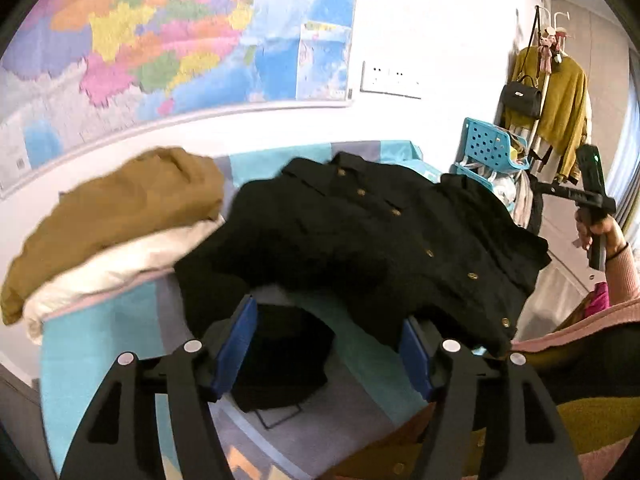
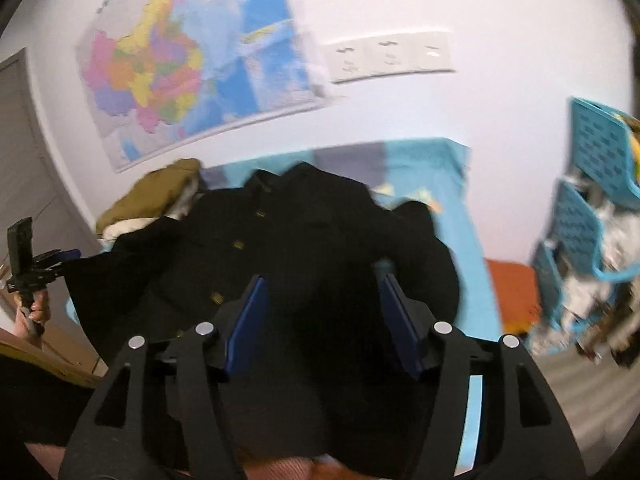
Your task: Fold large clothes
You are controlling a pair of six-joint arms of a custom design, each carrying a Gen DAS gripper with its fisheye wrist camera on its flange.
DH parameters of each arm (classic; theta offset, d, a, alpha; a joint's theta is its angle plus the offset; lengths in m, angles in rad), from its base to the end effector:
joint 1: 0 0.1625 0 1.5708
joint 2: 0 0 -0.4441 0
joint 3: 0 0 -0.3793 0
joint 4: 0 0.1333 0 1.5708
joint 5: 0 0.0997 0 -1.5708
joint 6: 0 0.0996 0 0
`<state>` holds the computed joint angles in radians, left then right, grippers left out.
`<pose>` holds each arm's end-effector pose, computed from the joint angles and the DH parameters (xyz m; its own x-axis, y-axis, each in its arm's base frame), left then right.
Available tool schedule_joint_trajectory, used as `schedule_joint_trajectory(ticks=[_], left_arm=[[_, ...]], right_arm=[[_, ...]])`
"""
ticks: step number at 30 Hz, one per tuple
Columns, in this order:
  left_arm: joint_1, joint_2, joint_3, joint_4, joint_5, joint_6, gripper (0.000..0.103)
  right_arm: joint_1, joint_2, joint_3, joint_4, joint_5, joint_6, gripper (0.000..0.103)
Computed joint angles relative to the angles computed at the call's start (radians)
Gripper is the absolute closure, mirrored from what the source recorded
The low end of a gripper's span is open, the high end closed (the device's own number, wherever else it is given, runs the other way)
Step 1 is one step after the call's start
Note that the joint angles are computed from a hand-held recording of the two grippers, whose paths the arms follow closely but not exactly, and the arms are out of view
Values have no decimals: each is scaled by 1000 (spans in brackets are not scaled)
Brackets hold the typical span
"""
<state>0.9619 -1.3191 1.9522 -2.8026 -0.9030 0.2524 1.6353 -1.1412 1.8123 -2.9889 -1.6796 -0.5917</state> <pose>-0.1505 -0.5568 0.3598 -0.6990 0.3269 -0.6361 0.6682 0.6155 -0.4180 0.1624 -0.6132 0.3255 -0.8009 -0.4005 0.4451 -0.5952 0.6131 -0.5195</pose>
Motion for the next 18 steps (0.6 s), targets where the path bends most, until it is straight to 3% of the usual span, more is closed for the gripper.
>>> schedule_joint_trajectory(ticks=[3, 4, 5, 7, 9, 11, 14, 18], left_arm=[[-2, 16, 15, -50, 15, 41, 36], [-11, 24, 24, -48, 60, 58, 29], [-22, 55, 24, -25, 136, 71, 28], [-25, 83, 14, 69, 175, 36, 29], [-14, 54, 37, 63, 125, 52, 30], [6, 14, 58, 44, 19, 34, 30], [11, -31, 106, 30, 5, 19, 28], [21, -104, 159, -4, -30, -36, 28]], right_arm=[[17, 86, -103, 107, 29, -23, 43], [28, 138, -162, 154, 27, -27, 43], [36, 175, -206, 190, 25, -25, 43], [53, 273, -326, 278, 18, -27, 43], [72, 360, -432, 331, -12, -16, 43], [83, 446, -555, 418, -20, 9, 43], [94, 567, -731, 529, -48, 41, 43], [102, 681, -898, 594, -115, 75, 43]])
